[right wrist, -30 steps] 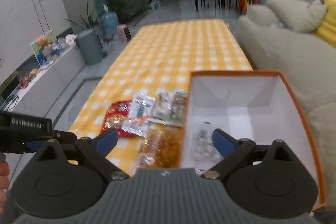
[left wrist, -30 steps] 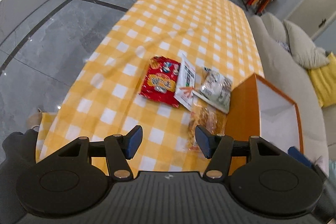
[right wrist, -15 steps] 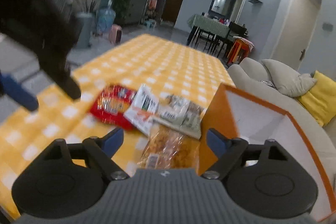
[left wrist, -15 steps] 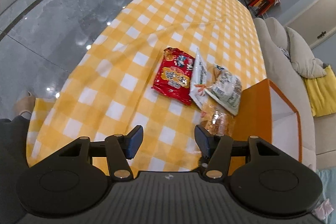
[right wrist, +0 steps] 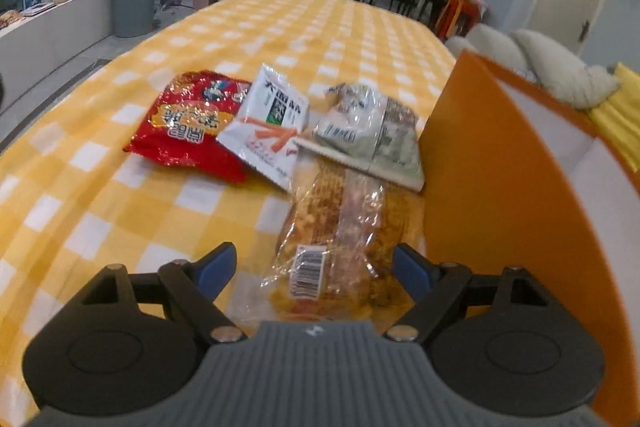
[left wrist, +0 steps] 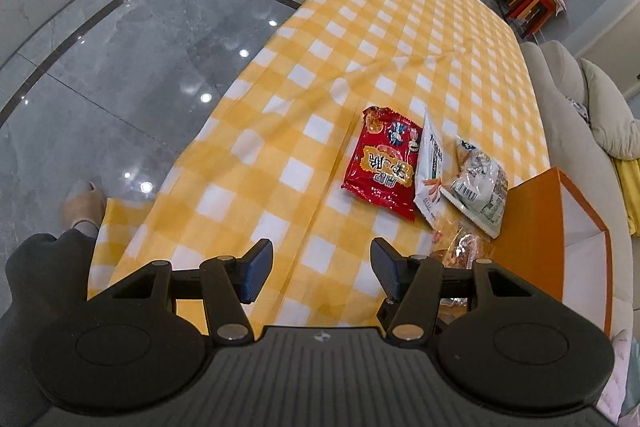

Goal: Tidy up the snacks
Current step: 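Reach the right gripper down over the clear crispy-snack bag, then grasp the crispy-snack bag with the right gripper while the left reaches toward the red bag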

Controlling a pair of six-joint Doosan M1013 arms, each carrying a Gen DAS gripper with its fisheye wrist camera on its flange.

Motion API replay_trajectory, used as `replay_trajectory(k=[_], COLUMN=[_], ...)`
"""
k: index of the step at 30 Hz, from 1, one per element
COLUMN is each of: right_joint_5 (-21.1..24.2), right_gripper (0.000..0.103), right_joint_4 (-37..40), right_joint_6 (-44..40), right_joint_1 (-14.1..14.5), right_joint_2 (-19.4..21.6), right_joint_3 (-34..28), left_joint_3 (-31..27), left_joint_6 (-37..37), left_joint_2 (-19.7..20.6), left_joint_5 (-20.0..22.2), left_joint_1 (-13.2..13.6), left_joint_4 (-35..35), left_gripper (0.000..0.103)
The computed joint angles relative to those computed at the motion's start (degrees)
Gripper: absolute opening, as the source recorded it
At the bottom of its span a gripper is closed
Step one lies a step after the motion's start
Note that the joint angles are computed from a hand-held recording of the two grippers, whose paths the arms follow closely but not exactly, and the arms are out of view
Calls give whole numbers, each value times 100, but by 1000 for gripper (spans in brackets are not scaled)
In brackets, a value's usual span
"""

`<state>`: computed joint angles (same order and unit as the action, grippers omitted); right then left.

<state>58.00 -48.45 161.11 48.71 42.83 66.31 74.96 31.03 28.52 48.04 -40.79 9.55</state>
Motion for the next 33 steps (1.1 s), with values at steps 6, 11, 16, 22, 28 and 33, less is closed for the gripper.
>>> replay_trajectory(k=[6, 11, 16, 22, 28, 33], right_joint_5=[-510, -918, -1909, -2219, -1970, -2008], right_gripper=[65, 64, 63, 88, 95, 97], right_joint_4=[-381, -507, -592, -1320, -1356, -1188], right_joint_6=[579, 689, 748, 1341, 1644, 1551], right_joint_1=[19, 31, 24, 75, 41, -16], right_joint_2=[-189, -320, -534, -543, -448, -346], right_joint_3=[391, 636, 1017, 1140, 1081, 979], left_joint_3=[-66, -112, -88, -78, -119, -132], left_joint_6=[68, 196, 82, 101, 169, 190], left_joint_2=[60, 94, 96, 106, 138, 168], left_joint_5=[79, 204, 297, 342, 384, 448], left_joint_1=[-27, -21, 15, 51, 50, 67], left_joint_4=[-31, -47, -29, -146, -200, -231], left_gripper=[66, 66, 66, 66, 66, 66])
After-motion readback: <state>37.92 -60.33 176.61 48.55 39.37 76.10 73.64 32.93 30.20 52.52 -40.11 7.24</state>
